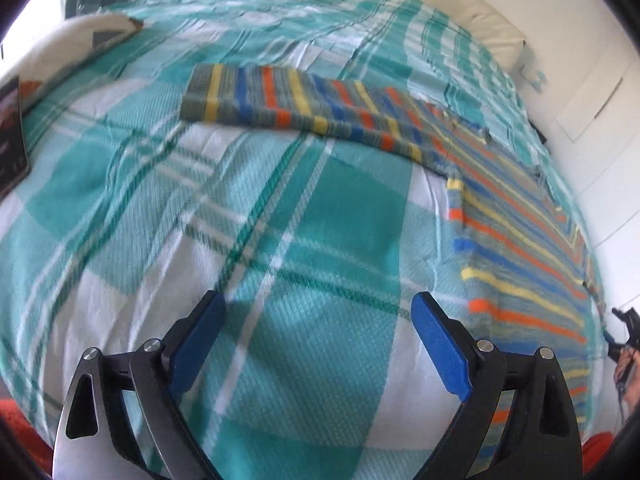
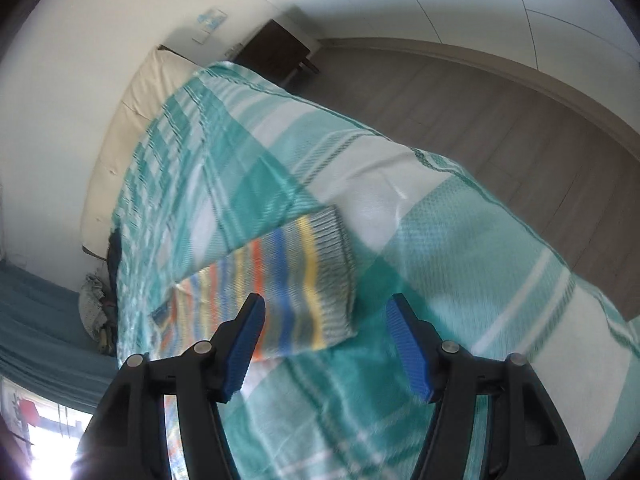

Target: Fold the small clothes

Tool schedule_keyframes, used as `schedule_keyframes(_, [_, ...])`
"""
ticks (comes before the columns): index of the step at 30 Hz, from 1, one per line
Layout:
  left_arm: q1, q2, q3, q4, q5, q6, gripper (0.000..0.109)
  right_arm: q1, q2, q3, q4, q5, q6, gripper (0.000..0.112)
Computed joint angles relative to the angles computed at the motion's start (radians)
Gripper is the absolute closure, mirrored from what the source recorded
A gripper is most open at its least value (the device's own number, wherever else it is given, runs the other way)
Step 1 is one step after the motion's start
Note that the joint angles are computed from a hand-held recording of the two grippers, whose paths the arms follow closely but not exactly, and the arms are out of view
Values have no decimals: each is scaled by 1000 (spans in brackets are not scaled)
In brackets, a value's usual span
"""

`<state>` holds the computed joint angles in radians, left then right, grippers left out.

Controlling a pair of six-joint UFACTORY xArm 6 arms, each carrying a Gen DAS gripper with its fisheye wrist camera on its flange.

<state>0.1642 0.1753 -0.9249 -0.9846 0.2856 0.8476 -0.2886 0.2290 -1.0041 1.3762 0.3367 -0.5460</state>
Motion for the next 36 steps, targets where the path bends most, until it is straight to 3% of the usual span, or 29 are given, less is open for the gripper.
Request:
schedule_keyframes(4, [8,36,-29,-45,-20,23,13,-12,75,-65,-55,29,37,50])
schedule_keyframes(5, [10,44,-37,-59,-14,27,13,-12,85,-76,-103,37,68,57])
schedule_keyframes(6, [10,46,-34,-77,-17,44,13,-11,97,-89,-194,46,113,98])
schedule_keyframes(7, [5,47,-32,-75,-30,45,13,-4,111,-105,-298,52,162,108])
schedule_keyframes(10, [-5,47,-27,-70,-51,50,13,46,66,-84,-598,-42,377,108])
schedule_keyframes(12, [-5,48,-27,-83,-51,57,13,104,1,-65,-686,-118,402,108])
schedule_keyframes(14, [-3,48,-30,-97,-46,65,12,180,-40,-112,-610,-121,294,108])
schedule_keyframes(16, [-2,53,-36,-95,-45,61,12,256,-31,-218,-453,-46,132,108])
schedule_keyframes(21, [6,52,-42,-119,-26,81,12,413,160,-536,-306,144,-1,105])
schedule_keyframes(23, [8,50,-39,-120,-25,91,12,436,268,-669,-281,256,3,73])
schedule_keyframes(24, [8,49,-38,-120,-24,93,12,445,310,-715,-296,281,36,46])
schedule_keyframes(27, [8,48,-37,-117,-23,88,12,442,307,-690,-263,249,13,46])
schedule_keyframes(32, [1,57,-43,-120,-30,82,11,405,293,-612,-725,133,322,50])
schedule_keyframes(34, [-5,59,-41,-99,-47,73,10,383,296,-576,-934,143,421,56])
schedule_keyframes(36, [-19,62,-34,-83,-78,72,10,363,339,-592,-1120,226,550,56])
